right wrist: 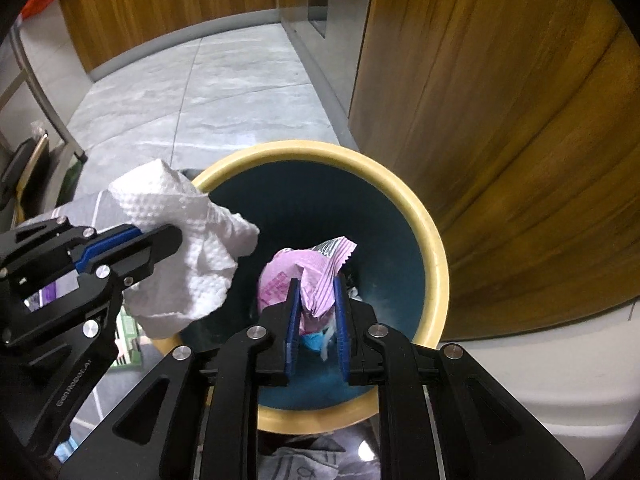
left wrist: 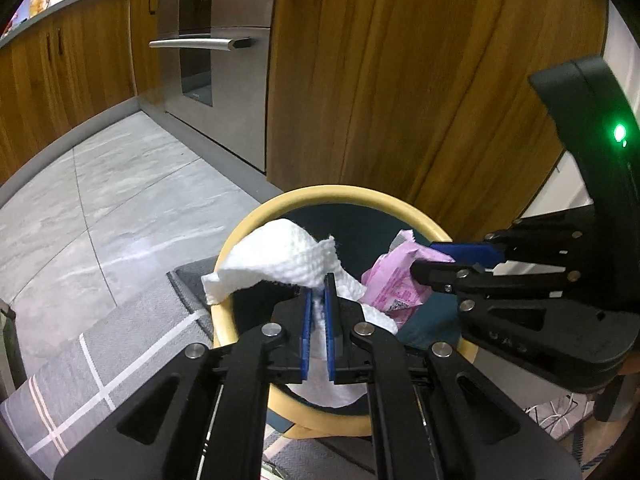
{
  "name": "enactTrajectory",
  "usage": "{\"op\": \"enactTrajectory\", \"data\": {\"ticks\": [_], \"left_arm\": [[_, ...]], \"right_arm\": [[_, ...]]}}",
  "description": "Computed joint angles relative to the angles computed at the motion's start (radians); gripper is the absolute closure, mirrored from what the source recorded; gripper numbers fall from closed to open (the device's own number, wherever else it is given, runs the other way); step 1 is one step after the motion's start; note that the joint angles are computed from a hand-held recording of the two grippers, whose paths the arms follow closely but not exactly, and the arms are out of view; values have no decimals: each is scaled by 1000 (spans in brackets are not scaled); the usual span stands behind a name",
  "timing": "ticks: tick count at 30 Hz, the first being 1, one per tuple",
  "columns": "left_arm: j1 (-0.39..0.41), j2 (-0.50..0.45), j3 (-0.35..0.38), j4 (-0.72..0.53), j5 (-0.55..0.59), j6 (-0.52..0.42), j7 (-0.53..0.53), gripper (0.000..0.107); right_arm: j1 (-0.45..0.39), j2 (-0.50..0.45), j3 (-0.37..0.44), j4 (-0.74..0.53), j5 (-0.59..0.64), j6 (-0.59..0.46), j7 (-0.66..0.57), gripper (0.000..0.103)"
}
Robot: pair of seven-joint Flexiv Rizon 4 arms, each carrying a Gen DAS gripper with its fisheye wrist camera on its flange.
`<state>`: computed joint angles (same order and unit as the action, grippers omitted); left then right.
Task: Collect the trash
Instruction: 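Open both tools to drop the pink packet and white wipes into the bin, then move both tools back over the remaining trash on the mat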
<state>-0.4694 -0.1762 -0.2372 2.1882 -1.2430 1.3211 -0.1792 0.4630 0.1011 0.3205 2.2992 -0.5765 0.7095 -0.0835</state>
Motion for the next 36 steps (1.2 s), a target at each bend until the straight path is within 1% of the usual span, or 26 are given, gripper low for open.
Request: {"op": "enactTrajectory", "data": {"ticks": [1, 4, 6, 7, 9, 10, 12, 13, 15, 18, 21, 23, 24, 26, 29, 33, 36], "left_arm": [[-1, 1, 1, 3, -1, 9, -1, 102], [0, 6, 4, 9, -2, 14, -5, 93], [-1, 7, 3, 10, -11, 28, 5, 84], [0, 9, 3, 11, -21, 30, 11, 82], [-1, 8, 6, 10, -24, 38, 6, 72], [-1, 9, 6, 9, -26, 39, 5, 70], [-4, 17, 5, 12, -51, 47, 21, 61], [-7, 20, 5, 14, -64, 51, 31, 59], [-15, 23, 7, 17, -87, 68, 50, 53], [-23, 32, 16, 24, -106, 84, 64, 48], [-22, 48, 30, 36, -114, 88, 59, 44], [-20, 64, 41, 49, -106, 91, 48, 43], [-18, 77, 48, 60, -98, 95, 42, 41], [-16, 106, 61, 82, -89, 100, 34, 39], [-7, 140, 81, 98, -63, 93, 6, 38], [2, 210, 115, 134, -37, 82, -35, 35], [12, 261, 143, 160, 9, 71, -77, 35]], "right_arm": [[1, 5, 2, 4, 3, 0, 0, 84], [-3, 7, 0, 10, -2, 12, -3, 81], [-5, 12, 1, 15, -8, 20, 5, 77], [-6, 12, 1, 16, -9, 19, 7, 75], [-6, 13, 3, 13, -14, 14, 12, 67], [-6, 13, 4, 13, -17, 12, 14, 64], [-5, 13, 4, 11, -22, 10, 14, 53], [-5, 13, 4, 11, -24, 12, 17, 52], [-6, 16, 5, 12, -30, 12, 24, 42], [-6, 14, 4, 10, -38, 15, 29, 33], [-4, 14, 8, 5, -51, 11, 37, 25], [-3, 10, 7, 1, -62, 9, 39, 22], [-2, 9, 7, 0, -67, 9, 40, 18], [-2, 7, 6, 0, -79, 11, 41, 14], [1, 2, 6, -1, -97, 26, 41, 11], [18, -3, 17, -19, -128, 1, 45, 9], [25, 9, 22, -21, -142, 18, 83, 8]]}}
